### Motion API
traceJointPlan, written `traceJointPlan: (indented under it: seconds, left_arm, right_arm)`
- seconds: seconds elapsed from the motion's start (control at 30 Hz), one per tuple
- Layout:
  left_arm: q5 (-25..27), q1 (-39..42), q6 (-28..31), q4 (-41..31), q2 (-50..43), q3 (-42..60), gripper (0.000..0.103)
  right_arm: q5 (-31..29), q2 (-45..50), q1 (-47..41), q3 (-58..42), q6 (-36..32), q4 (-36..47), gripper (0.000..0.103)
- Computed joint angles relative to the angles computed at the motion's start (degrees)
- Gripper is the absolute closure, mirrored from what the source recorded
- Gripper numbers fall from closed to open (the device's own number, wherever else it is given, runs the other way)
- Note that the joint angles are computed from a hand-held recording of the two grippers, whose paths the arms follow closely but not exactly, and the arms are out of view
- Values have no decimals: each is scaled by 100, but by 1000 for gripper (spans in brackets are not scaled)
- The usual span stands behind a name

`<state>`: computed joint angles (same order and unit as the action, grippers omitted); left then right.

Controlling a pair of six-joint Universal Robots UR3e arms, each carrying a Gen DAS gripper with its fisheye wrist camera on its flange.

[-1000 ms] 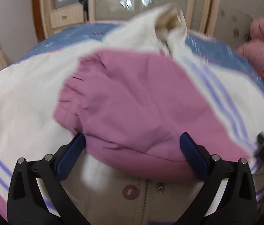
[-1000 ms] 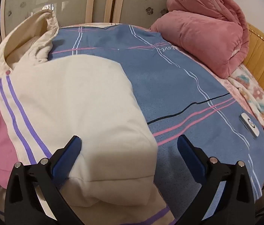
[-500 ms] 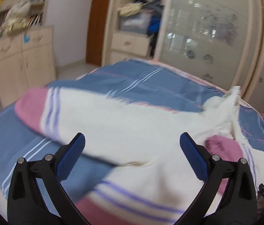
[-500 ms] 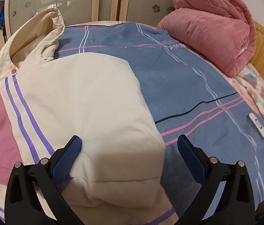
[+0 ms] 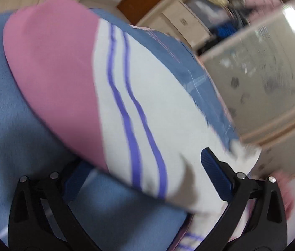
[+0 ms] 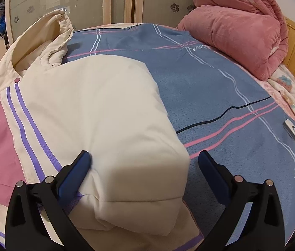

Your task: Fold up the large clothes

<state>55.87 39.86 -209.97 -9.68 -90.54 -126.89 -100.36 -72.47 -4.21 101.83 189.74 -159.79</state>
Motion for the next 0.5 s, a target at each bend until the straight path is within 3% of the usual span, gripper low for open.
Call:
traceJointPlan:
  seconds: [0.13, 0.2, 0.23, 0.27, 0.33, 0.37, 0.43, 0.5]
  left_arm:
    - [182, 166, -271, 15, -384, 501, 2]
    - [336, 385, -752, 225, -534, 601, 3]
    - [254, 555, -1220, 587, -619, 542, 11]
    - [108, 671, -1557, 897, -661, 477, 34]
    - [-390, 809, -1899, 1336, -737, 559, 58]
    - [-354, 595, -1730, 1163, -641, 889, 65]
    - [10, -167, -1070, 406, -407, 1757, 66]
    - [153, -889, -850, 98, -313, 2308, 66]
  right_arm:
    - [207, -47, -109, 48, 18, 23, 1]
    - [176, -41, -87, 35, 17, 28, 1]
    - [158, -37, -77, 29, 15, 30, 1]
    - [140, -37, -67, 25, 12, 34, 1]
    - [127, -26, -58, 13, 8, 41, 1]
    - [125, -17, -56, 1, 7, 49, 1]
    - [110, -7, -47, -18, 13, 63, 1]
    - [60, 19, -14, -54, 22, 78, 1]
